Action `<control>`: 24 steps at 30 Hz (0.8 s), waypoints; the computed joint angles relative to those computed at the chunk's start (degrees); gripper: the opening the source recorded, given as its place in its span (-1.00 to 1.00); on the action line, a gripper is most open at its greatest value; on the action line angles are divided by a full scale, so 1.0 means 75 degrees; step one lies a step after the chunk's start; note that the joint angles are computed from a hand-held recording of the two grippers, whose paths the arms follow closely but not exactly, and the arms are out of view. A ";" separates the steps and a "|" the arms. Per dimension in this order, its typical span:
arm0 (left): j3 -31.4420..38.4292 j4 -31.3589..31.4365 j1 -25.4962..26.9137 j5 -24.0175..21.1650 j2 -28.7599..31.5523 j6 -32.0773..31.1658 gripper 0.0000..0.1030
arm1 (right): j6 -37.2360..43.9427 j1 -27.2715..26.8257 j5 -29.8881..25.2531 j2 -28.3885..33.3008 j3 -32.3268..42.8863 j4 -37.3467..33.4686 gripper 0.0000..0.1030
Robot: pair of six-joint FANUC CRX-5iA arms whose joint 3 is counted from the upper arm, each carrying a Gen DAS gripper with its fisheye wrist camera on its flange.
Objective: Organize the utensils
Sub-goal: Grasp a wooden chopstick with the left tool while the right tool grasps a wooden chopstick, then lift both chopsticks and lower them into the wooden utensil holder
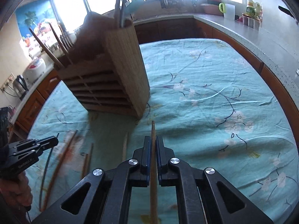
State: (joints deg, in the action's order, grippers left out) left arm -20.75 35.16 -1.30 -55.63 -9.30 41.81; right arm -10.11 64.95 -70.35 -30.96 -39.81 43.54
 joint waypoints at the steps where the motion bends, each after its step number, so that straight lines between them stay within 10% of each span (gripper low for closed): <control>1: -0.0065 0.0170 0.0103 -0.0044 -0.0107 -0.0085 -0.93 | -0.0135 0.0142 -0.0081 -0.0051 0.0003 0.0138 -0.90; 24: -0.0332 0.2544 0.1429 -0.0835 -0.1209 -0.0989 -0.93 | -0.1183 0.2339 -0.2399 -0.0361 0.0516 0.2506 -0.90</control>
